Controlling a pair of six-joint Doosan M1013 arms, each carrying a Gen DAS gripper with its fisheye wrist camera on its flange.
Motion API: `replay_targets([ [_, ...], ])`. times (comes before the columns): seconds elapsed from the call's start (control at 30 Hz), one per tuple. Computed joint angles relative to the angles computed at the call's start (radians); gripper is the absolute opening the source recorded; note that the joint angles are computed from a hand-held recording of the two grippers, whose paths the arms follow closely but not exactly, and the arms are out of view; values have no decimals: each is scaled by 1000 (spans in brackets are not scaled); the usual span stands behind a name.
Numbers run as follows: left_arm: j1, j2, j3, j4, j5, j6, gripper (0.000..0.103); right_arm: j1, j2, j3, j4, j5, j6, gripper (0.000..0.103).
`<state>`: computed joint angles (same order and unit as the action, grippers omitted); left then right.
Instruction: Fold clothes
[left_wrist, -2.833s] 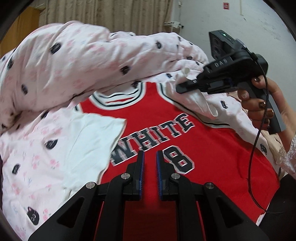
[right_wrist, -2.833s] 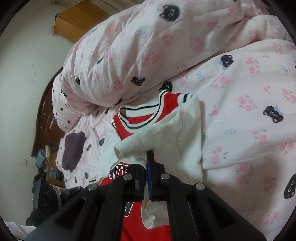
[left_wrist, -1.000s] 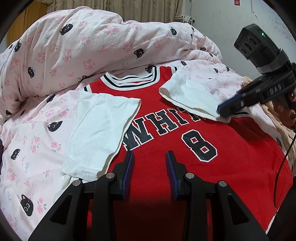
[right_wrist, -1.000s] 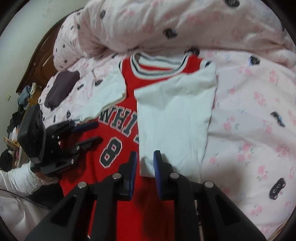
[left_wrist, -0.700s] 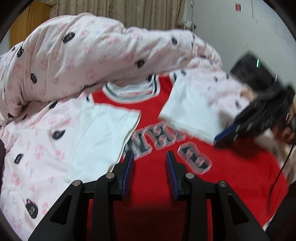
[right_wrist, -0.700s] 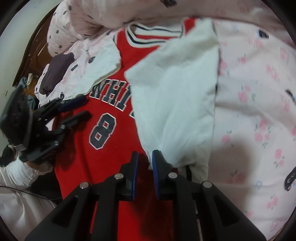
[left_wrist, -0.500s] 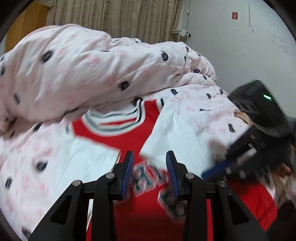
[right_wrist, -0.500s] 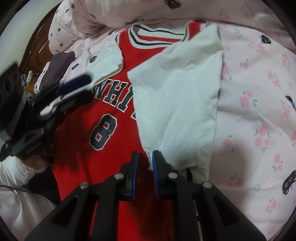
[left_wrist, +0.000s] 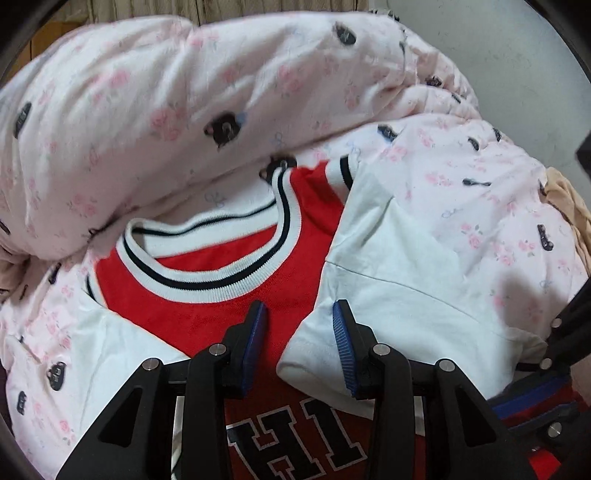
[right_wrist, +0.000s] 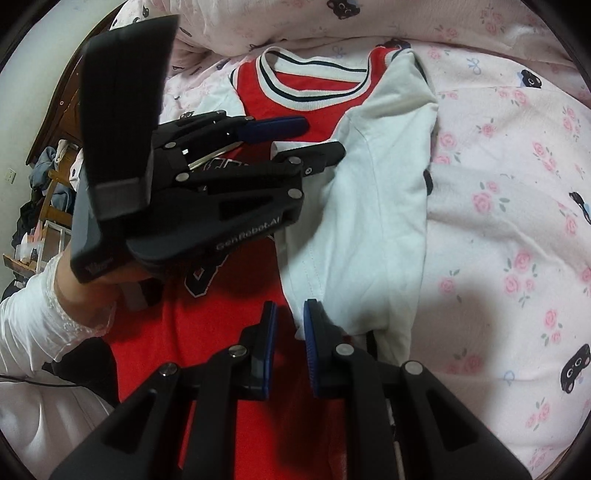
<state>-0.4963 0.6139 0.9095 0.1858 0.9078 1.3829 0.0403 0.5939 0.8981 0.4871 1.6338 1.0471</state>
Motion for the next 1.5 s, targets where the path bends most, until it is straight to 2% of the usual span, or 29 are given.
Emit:
replay_targets([
  [0.17,12,-131,160,-13,-182,-41,34,-13,-11,5,30,-17,-8,16],
  [0.2,13,-164,202,-3,-212,-51,37,-16,-14,7,38,-24,-8,17],
  [0.23,14,-204,254,16,-245,-68,44,-21,-17,8,50,-33,-5,19],
  [0.3,18,-277,354,72,-295,-112,51,-32,-24,15,95,-57,6,29],
  [0.4,21,-371,485,192,-307,-201,52,-43,-34,30,155,-100,15,29],
  [0.5,34,-444,585,224,-295,-263,51,-39,-48,46,179,-147,19,29],
  [0.73,29,-521,704,274,-294,-307,51,-31,-80,89,172,-216,28,30],
  [0.83,34,-549,745,204,-308,-285,51,-30,-115,143,160,-243,20,31],
  [0.93,38,-576,785,112,-337,-235,51,-34,-155,204,153,-272,4,42],
  [1.23,30,-620,852,-86,-364,-41,51,-49,-261,360,121,-315,-18,42],
  [1.37,27,-630,868,-157,-353,2,51,-61,-311,423,104,-337,-1,42],
  [1.5,20,-632,875,-158,-339,3,51,-74,-362,483,86,-358,1,42],
])
